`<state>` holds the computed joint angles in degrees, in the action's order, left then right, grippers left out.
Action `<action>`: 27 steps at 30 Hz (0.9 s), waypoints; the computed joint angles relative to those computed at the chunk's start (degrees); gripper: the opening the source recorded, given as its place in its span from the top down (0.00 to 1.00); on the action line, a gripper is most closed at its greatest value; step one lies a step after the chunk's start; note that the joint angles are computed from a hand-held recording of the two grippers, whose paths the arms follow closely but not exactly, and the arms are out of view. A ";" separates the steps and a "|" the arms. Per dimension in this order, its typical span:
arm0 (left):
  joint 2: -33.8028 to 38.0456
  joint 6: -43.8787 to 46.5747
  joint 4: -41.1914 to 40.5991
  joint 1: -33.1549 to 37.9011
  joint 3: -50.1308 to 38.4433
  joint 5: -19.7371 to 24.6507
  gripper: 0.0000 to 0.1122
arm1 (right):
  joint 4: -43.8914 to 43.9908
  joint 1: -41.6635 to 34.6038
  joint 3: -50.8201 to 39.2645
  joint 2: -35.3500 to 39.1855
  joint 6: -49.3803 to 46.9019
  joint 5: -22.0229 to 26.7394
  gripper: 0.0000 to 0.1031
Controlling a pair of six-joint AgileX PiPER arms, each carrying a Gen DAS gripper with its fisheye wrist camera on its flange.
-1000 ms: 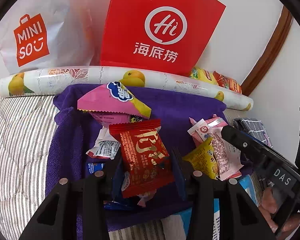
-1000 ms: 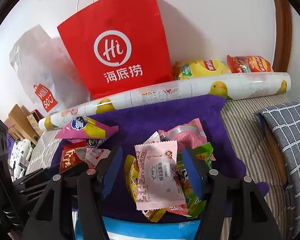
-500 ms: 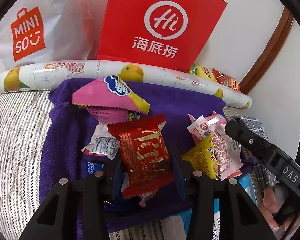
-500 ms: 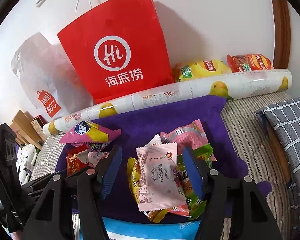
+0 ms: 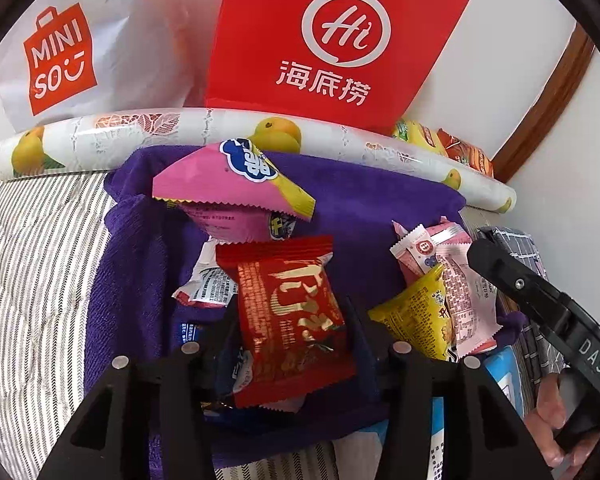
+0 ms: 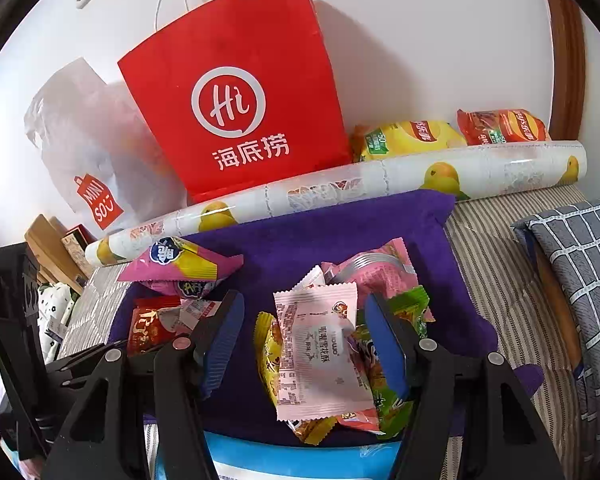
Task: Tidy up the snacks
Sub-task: 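Open the right tool to drop the pink-white packet while the left tool releases the red packet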
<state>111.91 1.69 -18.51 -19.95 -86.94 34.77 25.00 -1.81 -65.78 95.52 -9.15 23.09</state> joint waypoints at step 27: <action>-8.56 2.44 -2.88 1.67 5.82 -5.88 0.26 | -10.29 1.12 0.47 -4.70 7.85 0.68 0.32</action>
